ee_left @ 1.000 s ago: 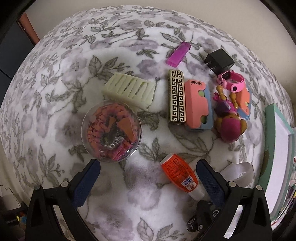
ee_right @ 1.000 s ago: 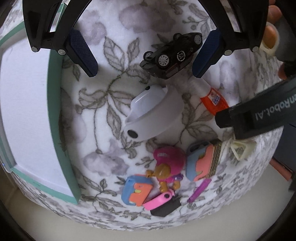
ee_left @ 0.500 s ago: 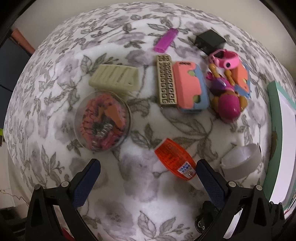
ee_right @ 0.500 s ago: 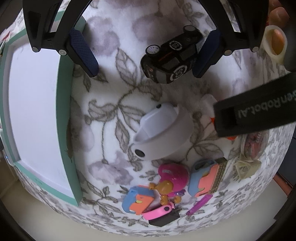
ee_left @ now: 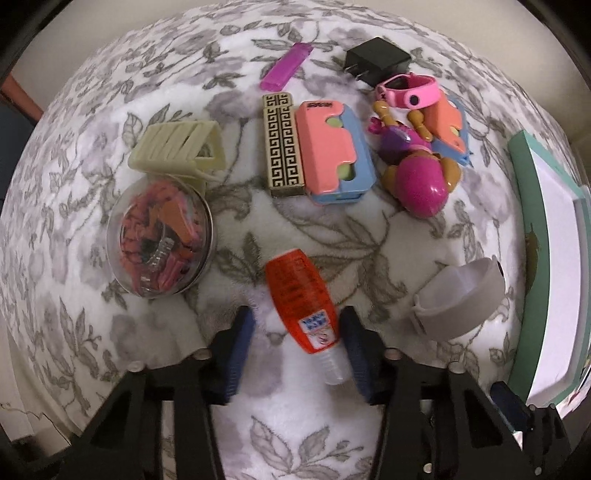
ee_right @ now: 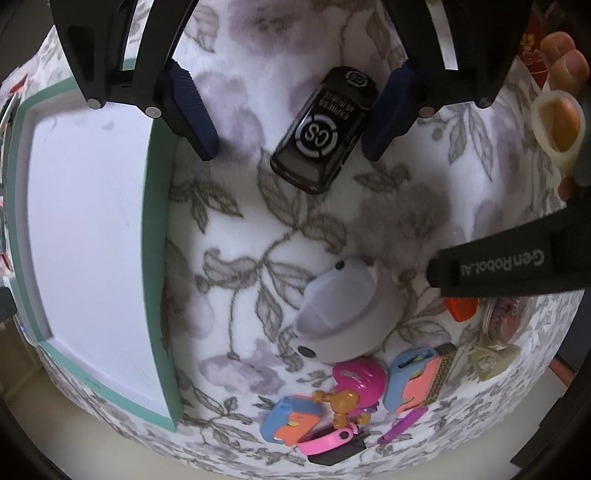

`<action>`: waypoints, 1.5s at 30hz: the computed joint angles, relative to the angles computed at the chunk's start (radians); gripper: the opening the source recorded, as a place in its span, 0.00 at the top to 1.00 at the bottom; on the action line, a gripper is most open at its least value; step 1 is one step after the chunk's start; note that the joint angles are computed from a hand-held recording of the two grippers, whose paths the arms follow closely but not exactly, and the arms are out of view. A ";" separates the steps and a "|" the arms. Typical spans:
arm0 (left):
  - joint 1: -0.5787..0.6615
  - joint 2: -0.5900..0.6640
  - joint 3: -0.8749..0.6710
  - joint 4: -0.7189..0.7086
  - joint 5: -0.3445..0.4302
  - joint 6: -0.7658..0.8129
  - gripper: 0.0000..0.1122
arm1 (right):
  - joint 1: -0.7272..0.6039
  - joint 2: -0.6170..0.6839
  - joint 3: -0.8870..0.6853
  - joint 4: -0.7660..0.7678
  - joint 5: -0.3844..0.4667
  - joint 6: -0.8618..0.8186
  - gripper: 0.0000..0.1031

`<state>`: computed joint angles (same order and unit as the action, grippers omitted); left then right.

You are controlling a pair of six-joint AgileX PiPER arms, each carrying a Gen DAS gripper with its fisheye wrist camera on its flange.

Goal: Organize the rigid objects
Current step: 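Grasp the red glue bottle with the left tool while the right tool grasps the black toy car, then carry the glue bottle and toy car into the white tray and release both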

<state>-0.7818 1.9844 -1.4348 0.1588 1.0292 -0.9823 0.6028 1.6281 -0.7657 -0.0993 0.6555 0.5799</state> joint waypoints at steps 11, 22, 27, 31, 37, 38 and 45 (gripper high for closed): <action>-0.057 0.015 -0.015 0.020 0.003 -0.048 0.75 | 0.015 -0.140 0.117 0.007 -0.008 0.009 0.47; -0.085 0.067 -0.060 0.019 -0.020 -0.088 0.75 | 0.061 -0.139 0.108 -0.054 -0.008 0.073 0.60; -0.043 -0.006 0.001 -0.004 0.002 -0.051 0.75 | 0.057 -0.154 0.088 -0.037 0.004 0.053 0.65; -0.030 -0.050 0.039 -0.007 0.001 -0.070 0.75 | 0.019 -0.199 0.081 -0.016 0.015 0.018 0.65; -0.042 -0.150 0.063 0.056 0.001 -0.119 0.75 | -0.063 -0.300 0.055 0.009 0.052 -0.032 0.65; -0.046 -0.165 0.059 0.069 0.004 -0.124 0.75 | -0.079 -0.312 0.054 0.018 0.051 -0.042 0.65; -0.079 -0.179 -0.054 0.118 0.050 -0.117 0.75 | -0.230 -0.356 0.004 0.038 0.090 -0.091 0.65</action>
<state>-0.8608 1.8054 -1.4891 0.2769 1.0787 -1.0991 0.3724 1.2721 -0.7615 -0.0617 0.7459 0.4886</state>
